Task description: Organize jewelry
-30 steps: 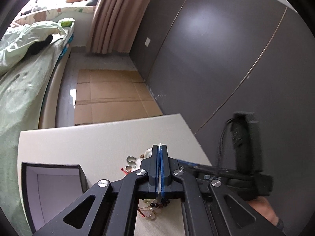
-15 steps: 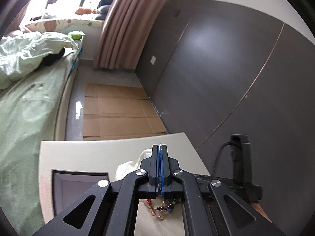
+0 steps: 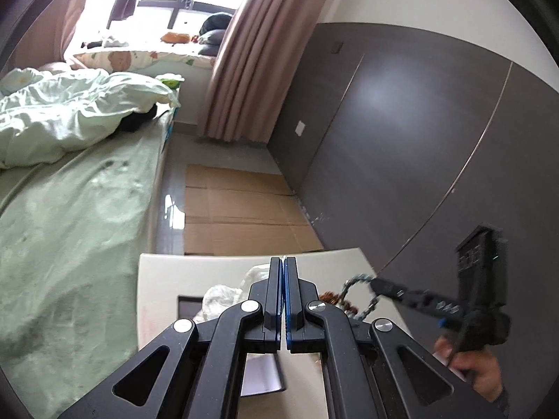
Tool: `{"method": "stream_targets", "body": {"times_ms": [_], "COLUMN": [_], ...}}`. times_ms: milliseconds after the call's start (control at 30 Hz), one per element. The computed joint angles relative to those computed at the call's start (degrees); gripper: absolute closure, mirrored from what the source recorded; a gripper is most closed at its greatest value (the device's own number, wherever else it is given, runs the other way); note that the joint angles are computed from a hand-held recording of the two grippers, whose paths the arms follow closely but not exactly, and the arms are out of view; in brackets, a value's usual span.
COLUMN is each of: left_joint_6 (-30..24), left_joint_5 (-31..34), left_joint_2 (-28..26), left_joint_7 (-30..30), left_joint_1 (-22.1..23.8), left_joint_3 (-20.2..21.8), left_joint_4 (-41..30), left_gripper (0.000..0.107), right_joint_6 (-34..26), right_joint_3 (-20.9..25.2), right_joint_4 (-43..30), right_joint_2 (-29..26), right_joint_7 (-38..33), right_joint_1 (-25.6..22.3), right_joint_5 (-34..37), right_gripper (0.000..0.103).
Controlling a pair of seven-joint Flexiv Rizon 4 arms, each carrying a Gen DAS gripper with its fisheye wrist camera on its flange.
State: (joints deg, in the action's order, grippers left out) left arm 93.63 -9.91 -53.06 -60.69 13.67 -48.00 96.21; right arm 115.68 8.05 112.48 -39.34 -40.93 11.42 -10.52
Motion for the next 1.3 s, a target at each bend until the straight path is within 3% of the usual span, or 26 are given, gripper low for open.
{"method": "stream_targets", "body": {"times_ms": [233, 333, 533, 600, 633, 667, 733, 833, 967, 1133, 1167, 1200, 1233, 1300], "left_joint_6": [-1.6, -6.2, -11.2, -10.6, -9.7, -8.0, -5.0, -3.5, -1.8, -0.8, -0.6, -0.6, -0.6, -0.5], "left_joint_5": [-1.4, -3.9, -11.4, -13.5, -14.3, -14.7, -14.3, -12.9, -10.8, -7.9, -7.2, -6.6, -6.1, -4.9], "left_joint_2": [-0.5, 1.6, 2.6, 2.5, 2.4, 2.0, 1.3, 1.6, 1.7, 2.2, 1.7, 1.3, 1.2, 0.9], "left_joint_7": [0.4, -2.7, -2.9, -1.6, -0.7, 0.6, 2.2, 1.2, -1.2, -3.9, -3.9, -4.0, -4.1, -4.2], "left_joint_1": [0.5, -4.1, -6.5, -5.3, -4.6, -3.2, -0.4, 0.9, 2.3, 2.4, 3.2, 3.8, 4.1, 4.5], "left_joint_3": [1.2, 8.3, 12.1, 10.5, 9.5, 7.3, 3.4, 2.4, 2.4, 4.2, 3.3, 2.6, 2.4, 1.8], "left_joint_4": [0.4, -1.8, -3.3, -2.5, -2.0, -1.1, 0.6, 1.5, 1.8, 1.5, 1.7, 1.9, 1.9, 2.0], "left_gripper": [0.106, 0.106, 0.102, 0.078, 0.043, 0.017, 0.012, 0.012, 0.012, 0.012, 0.012, 0.012, 0.012, 0.012], "right_joint_6": [3.7, 4.4, 3.8, 3.2, 3.1, 3.0, 2.6, 1.9, 0.6, -4.5, -6.0, -7.1, -7.3, -5.7], "right_joint_3": [0.2, 0.5, 1.1, 1.7, 2.2, 2.5, 2.9, 3.3, 4.3, 10.6, 11.4, 11.6, 9.9, 4.6], "right_joint_4": [-1.0, -2.0, -5.0, -6.1, -6.6, -7.2, -8.3, -9.9, -11.7, -15.0, -14.9, -14.5, -13.5, -10.8], "right_joint_2": [0.0, -0.5, -2.4, -3.2, -3.6, -4.2, -4.9, -6.3, -7.8, -10.9, -10.8, -10.5, -9.3, -6.4], "right_joint_7": [-0.7, -0.8, -0.2, 0.2, 0.4, 0.6, 1.0, 1.5, 2.6, 4.8, 5.2, 5.5, 5.5, 3.7], "right_joint_1": [2.3, 3.0, 4.3, 4.1, 3.8, 3.8, 3.7, 3.8, 3.6, -1.7, -2.5, -2.8, -1.6, 2.9], "right_joint_5": [0.7, -0.1, -1.5, -2.6, -3.4, -3.9, -4.9, -6.1, -7.6, -15.3, -15.9, -15.8, -14.0, -8.0], "right_gripper": [0.093, 0.093, 0.093, 0.093, 0.093, 0.093, 0.093, 0.093, 0.093, 0.091, 0.079, 0.053, 0.043, 0.039]}}
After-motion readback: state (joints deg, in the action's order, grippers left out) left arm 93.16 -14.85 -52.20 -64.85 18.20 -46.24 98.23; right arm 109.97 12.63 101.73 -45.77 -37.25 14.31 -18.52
